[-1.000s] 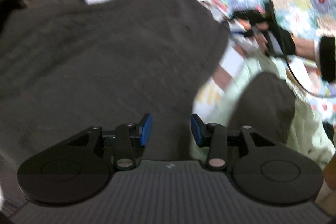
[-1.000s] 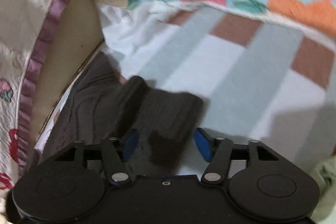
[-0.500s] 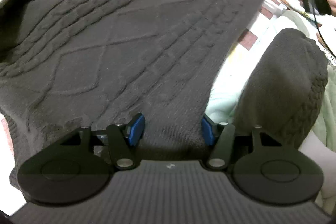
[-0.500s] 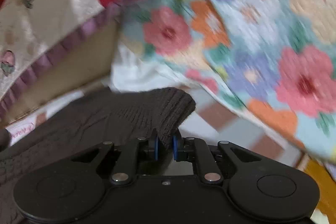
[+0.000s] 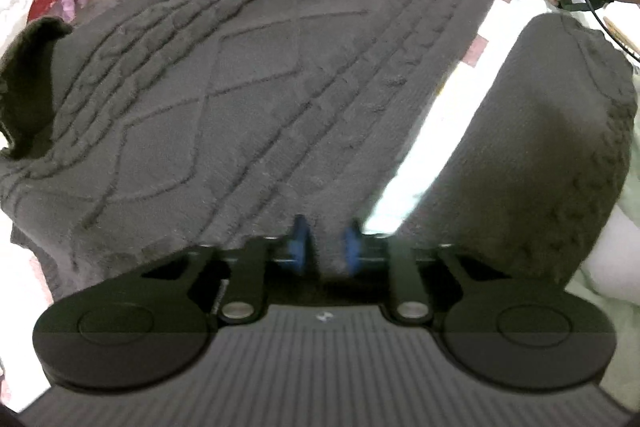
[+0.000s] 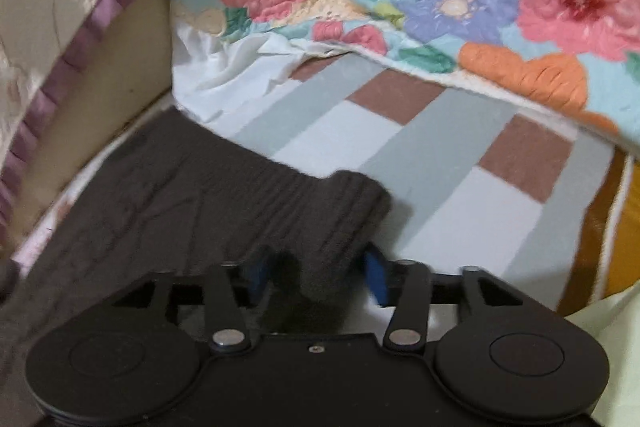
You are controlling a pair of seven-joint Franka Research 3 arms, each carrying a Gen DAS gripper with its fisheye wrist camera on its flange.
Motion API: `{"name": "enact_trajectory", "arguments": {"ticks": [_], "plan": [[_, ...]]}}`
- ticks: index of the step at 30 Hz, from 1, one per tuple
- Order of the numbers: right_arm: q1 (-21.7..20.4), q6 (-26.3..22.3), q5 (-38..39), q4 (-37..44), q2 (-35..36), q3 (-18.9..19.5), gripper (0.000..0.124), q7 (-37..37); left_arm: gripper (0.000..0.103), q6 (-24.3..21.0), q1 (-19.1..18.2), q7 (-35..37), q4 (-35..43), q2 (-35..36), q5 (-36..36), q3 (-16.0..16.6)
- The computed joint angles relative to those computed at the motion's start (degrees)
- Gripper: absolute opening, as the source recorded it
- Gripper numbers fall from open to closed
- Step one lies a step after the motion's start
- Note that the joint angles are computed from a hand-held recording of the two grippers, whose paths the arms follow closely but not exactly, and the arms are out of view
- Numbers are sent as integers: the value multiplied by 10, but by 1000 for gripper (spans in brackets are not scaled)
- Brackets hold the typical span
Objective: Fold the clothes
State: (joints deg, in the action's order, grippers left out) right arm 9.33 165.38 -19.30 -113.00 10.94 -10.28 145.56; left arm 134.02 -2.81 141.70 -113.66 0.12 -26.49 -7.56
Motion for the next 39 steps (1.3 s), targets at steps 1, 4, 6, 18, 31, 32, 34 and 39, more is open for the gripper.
{"name": "enact_trajectory", "arguments": {"ticks": [1,4,6,18,31,32,34,39], "plan": [[-9,-15,22,9,1,12,49,-31,8,-10,1,-4,5,-1,-7,1],[-15,-11,47,14,-6,18,16,-59,7,-54,7,-12,25,-6,-34,7],[7,21,-34,-5,-34,-14,15,11,6,-101,15,-13,48,-7,-58,14],[-18,-268,-214,19,-66,56,21,36,33,-183,52,-82,84,11,-146,28],[-55,-34,-5,141,36,172,54,-352,45,66,137,-205,110,79,-169,39],[-74,-42,75,171,61,216,54,-440,46,68,147,-187,116,92,-210,31],[-94,-83,173,238,111,288,54,-572,46,68,152,-197,136,119,-210,22],[-52,-258,249,445,239,378,54,-780,42,74,158,-191,167,162,-133,1]]}}
